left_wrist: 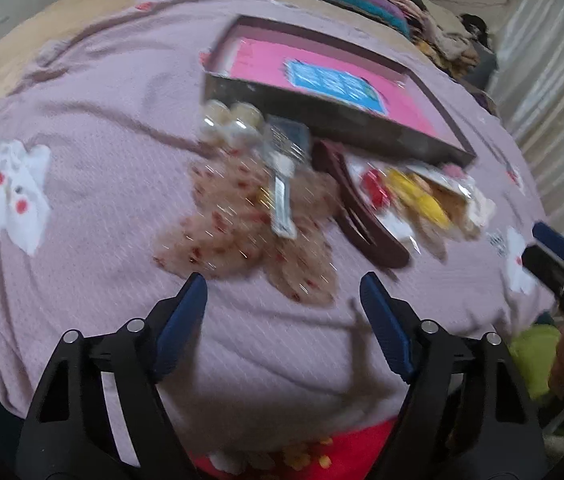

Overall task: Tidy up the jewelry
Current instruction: 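Grasp the bagged yellow hair ties with the right tool while the left tool grasps the brown bow clip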

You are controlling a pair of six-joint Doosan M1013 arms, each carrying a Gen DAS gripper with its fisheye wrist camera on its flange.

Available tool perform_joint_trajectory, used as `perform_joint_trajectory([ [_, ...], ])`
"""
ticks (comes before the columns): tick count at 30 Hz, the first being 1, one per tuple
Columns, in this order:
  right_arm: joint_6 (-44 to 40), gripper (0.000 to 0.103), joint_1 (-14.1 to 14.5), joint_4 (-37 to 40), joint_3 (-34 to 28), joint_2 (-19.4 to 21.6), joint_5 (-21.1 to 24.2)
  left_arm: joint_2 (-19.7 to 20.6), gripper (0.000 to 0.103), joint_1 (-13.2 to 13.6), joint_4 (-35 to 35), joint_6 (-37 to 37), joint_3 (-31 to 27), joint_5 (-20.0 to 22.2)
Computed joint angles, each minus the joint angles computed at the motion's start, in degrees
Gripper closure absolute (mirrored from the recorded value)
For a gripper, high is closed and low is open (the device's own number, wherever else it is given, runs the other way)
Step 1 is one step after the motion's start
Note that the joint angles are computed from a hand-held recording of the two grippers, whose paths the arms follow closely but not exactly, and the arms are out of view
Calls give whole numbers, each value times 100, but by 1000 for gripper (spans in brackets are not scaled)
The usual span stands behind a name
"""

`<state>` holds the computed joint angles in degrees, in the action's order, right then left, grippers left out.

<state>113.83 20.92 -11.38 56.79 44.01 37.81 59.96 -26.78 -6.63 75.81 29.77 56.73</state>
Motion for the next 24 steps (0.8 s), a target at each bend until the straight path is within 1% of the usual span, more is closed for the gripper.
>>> perform_joint_trajectory([
  [1, -243, 20, -4, 206, -113, 68, 87, 54, 32, 2, 68, -49, -102, 21],
  [4, -700, 22, -33, 737, -384, 246, 271, 197, 32, 4, 289, -135, -389, 122],
  [6, -912, 26, -57, 1048, -555, 356, 431, 283, 45, 10, 311, -69, -561, 148],
  [8, -1010, 28, -68, 1213, -710, 455, 563, 394, 53, 13, 371, -58, -777, 216],
  [9, -1062, 29, -72, 1279, -779, 500, 594, 458, 56, 22, 326, -37, -901, 280],
  [10, -1082, 33, -66, 1294, -856, 549, 632, 527, 57, 33, 266, 27, -1035, 350],
  [11, -1130, 36, -64, 1325, -922, 590, 671, 593, 62, 40, 250, 78, -1160, 414],
  [12, -1195, 38, -67, 1367, -975, 623, 702, 683, 69, 54, 199, 113, -1336, 514],
  [13, -1246, 43, -63, 1376, -1053, 672, 752, 746, 72, 72, 110, 131, -1456, 590],
  [14, -1266, 49, -60, 1359, -1136, 721, 821, 745, 76, 104, -36, 142, -1444, 579],
  [15, -1304, 52, -59, 1380, -1217, 770, 878, 751, 79, 115, -95, 129, -1457, 572],
  [17, -1343, 62, -57, 1374, -1386, 872, 998, 695, 81, 127, -123, 162, -1358, 517],
  [18, -1359, 65, -58, 1371, -1456, 912, 1053, 618, 83, 137, -141, 167, -1215, 427],
  [20, -1465, 72, -52, 1392, -1606, 1003, 1152, 541, 84, 163, -228, 188, -1077, 337],
  [21, -1480, 74, -43, 1336, -1678, 1044, 1194, 470, 84, 173, -225, 180, -947, 259],
  [22, -1541, 78, -32, 1301, -1730, 1076, 1210, 437, 84, 182, -235, 180, -892, 226],
  [24, -1590, 82, -15, 1240, -1787, 1109, 1204, 326, 84, 201, -246, 175, -697, 117],
])
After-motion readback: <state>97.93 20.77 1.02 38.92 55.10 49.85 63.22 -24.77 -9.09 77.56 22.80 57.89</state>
